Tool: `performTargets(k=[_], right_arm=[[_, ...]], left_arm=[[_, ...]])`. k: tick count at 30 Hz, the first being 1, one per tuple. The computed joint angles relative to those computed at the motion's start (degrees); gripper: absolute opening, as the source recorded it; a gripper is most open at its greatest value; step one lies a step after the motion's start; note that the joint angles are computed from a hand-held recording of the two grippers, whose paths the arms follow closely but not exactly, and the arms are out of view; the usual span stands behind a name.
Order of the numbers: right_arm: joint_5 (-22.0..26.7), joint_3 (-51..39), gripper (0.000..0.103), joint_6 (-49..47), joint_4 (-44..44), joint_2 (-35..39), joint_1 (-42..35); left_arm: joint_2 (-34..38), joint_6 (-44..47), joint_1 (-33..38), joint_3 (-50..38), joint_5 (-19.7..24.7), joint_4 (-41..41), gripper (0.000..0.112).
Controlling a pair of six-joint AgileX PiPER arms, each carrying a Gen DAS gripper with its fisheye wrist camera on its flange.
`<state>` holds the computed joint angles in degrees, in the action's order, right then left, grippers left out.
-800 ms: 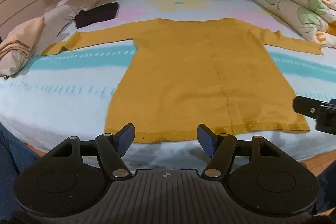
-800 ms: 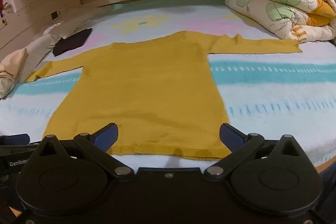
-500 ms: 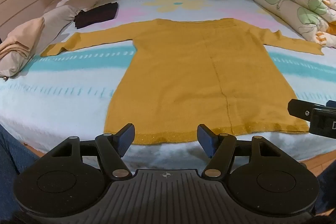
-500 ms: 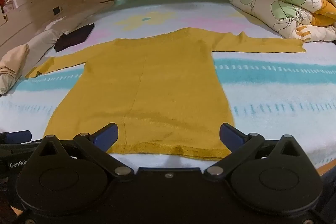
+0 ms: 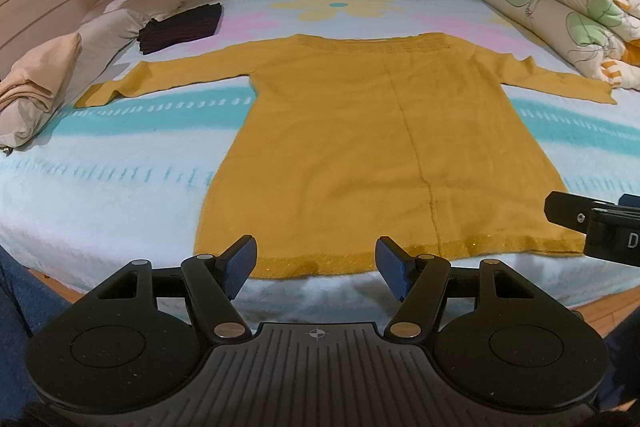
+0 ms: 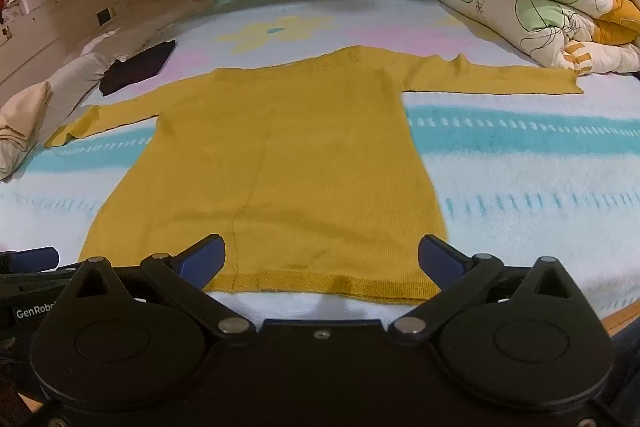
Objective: Fold small clothes
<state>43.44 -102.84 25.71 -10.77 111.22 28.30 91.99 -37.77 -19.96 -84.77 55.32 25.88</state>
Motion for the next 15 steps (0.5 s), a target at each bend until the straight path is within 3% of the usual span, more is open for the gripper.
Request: performTargets(k=[15], right_arm=[[0.50, -0.46, 0.102, -0.48, 0.77, 0.24, -0.24]], left_arm=[[0.75, -0.35, -0.20, -0.55, 0.11, -0.07, 0.064]])
